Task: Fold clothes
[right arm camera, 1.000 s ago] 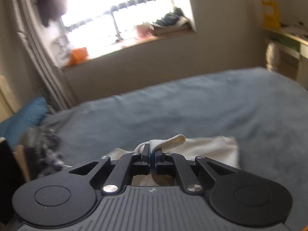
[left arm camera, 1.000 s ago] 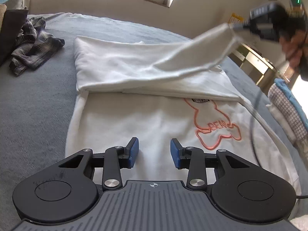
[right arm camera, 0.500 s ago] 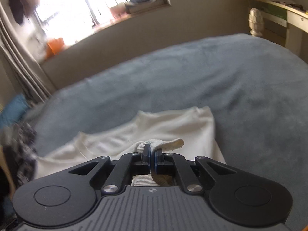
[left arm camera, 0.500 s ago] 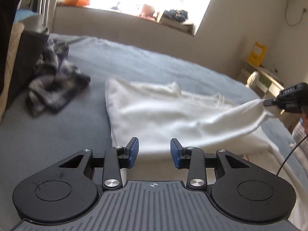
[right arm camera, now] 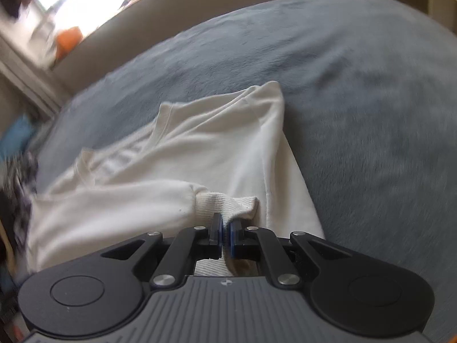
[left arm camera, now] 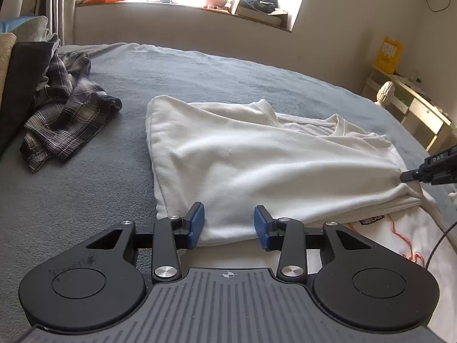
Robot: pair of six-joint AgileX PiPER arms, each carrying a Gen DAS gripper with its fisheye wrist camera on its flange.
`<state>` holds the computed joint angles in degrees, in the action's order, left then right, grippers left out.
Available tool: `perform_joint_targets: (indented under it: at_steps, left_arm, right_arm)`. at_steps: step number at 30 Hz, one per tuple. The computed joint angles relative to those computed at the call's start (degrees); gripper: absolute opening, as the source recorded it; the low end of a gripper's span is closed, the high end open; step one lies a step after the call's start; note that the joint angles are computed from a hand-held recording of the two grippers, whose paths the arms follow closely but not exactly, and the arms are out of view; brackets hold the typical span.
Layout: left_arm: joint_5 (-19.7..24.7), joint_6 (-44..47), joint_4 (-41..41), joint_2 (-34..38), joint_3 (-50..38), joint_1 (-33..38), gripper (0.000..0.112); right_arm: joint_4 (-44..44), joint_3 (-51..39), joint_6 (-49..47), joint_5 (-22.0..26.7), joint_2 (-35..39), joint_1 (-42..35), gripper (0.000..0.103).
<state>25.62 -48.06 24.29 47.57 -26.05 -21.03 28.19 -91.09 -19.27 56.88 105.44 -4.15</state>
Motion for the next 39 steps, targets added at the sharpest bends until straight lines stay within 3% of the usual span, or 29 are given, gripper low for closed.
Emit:
perform_joint_targets:
  at_steps: [6, 10, 14, 17, 23, 26, 28, 29, 31, 35, 39]
  left_arm:
    - [2.19, -10.0, 8.92, 0.28, -0.02, -4.95, 0.042]
    - [3.14, -12.98, 11.73, -0.74, -0.45, -6.82, 0.042]
    - [4.89, -19.41, 18.82, -1.65, -1.17, -12.0, 0.042]
    - [2.11, -17.72, 18.78, 1.09, -2.8, -13.19, 0.042]
    - [-4.92, -16.77, 18.58, 11.02, -6.91, -14.61, 0.042]
    - [-8.28, -17.07, 18.16, 14.9, -8.96, -14.51, 0.042]
    - [-9.66, -20.68, 22.22, 17.69, -10.73, -15.08, 0.042]
    - [-9.75, -23.45, 25.62, 19.55, -11.92, -15.61, 0.042]
    - [-9.42, -28.84, 32.08, 23.08, -14.22, -16.67, 0.042]
    - [-10.86, -39.71, 43.02, 28.67, -17.46, -17.17, 0.042]
    - [-11.54, -47.7, 50.66, 34.92, -20.46, -17.67, 0.042]
  right_arm:
    - [3.63, -5.73, 3.1, 1.43, 1.87, -2.67, 0.028]
    - [0.47, -9.68, 4.07, 1.88, 3.87, -0.29, 0.029]
    - [-0.58, -5.62, -2.74, -1.38, 0.8, 3.22, 0.029]
    - [-2.46, -2.62, -5.93, -3.89, -1.17, 5.36, 0.03]
    - [-4.21, -5.3, -4.03, -2.18, 1.49, 5.29, 0.045]
    - [-2.82, -4.86, -6.32, -1.48, 1.48, 5.43, 0.047]
    - [-3.16, -2.34, -8.92, -2.81, 0.06, 6.15, 0.042]
    - [-4.83, 1.02, -10.52, -5.93, -1.99, 7.22, 0.027]
    - [-5.3, 7.6, -13.54, -11.34, -5.99, 8.48, 0.018]
    - [-5.6, 23.24, -23.73, -24.99, -15.62, 12.71, 0.017]
    - [-14.34, 36.6, -26.7, -39.24, -21.8, 18.86, 0.017]
